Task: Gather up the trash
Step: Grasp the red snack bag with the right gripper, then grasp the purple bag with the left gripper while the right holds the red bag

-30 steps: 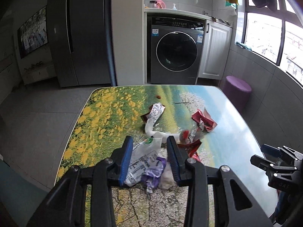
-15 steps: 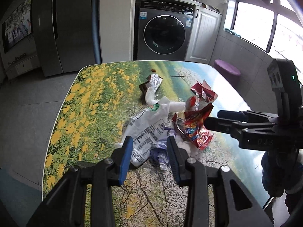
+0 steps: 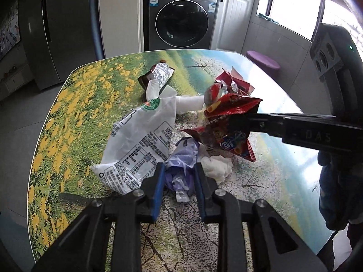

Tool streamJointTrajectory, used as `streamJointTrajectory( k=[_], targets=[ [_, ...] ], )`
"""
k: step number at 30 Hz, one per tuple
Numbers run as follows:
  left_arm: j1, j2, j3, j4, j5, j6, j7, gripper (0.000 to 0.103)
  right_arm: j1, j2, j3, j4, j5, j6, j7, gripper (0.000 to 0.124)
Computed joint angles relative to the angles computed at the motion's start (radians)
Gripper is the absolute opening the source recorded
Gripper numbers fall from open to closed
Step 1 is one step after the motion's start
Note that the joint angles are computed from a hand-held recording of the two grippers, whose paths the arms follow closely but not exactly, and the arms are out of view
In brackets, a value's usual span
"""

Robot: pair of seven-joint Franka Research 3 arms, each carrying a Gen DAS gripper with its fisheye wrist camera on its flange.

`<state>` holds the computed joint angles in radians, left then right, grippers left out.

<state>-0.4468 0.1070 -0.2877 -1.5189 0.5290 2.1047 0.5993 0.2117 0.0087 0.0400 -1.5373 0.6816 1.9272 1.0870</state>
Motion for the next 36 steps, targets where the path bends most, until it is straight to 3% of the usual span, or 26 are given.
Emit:
streamJointTrajectory(
  k=[1,2,16,19,24,26,28,36],
  targets=[
    [-0.002,-0.002,-0.001,0.001,0.005,0.000,-0.004,0.008,-0.003,-0.013,-0.004,-0.010,0.006,0.003,-0.009,0.004],
    [-0.002,0.000,-0.001,0.008,0.001,-0.004,-0.005,0.002,-0.004,-0.025,-0.005,-0.020,0.011,0.010,-0.013,0.004],
    [-0.065,0.013,-0.016,0.128,0.128,-0.095,-0.072,0.000,-0.072,-0.189,-0.096,-0.126,0.058,0.043,-0.049,0.004],
    [-0.063,0.003,-0.010,0.127,0.109,-0.096,-0.089,0.000,-0.087,-0.213,-0.113,-0.147,0.050,0.044,-0.048,0.004],
    [-0.030,-0.053,-0.010,0.035,0.043,-0.069,-0.111,0.007,-0.102,-0.240,-0.128,-0.177,0.043,0.050,-0.046,0.004],
    [-0.022,-0.058,-0.016,0.013,0.026,-0.073,-0.109,0.019,-0.105,-0.237,-0.131,-0.179,0.038,0.049,-0.040,0.004],
    [-0.014,-0.055,-0.018,-0.002,0.012,-0.066,-0.104,0.023,-0.110,-0.238,-0.134,-0.185,0.032,0.047,-0.037,0.004],
    [-0.016,0.001,-0.011,0.047,0.052,-0.111,-0.066,0.024,-0.123,-0.247,-0.135,-0.194,-0.002,0.046,-0.020,0.004]
  ],
)
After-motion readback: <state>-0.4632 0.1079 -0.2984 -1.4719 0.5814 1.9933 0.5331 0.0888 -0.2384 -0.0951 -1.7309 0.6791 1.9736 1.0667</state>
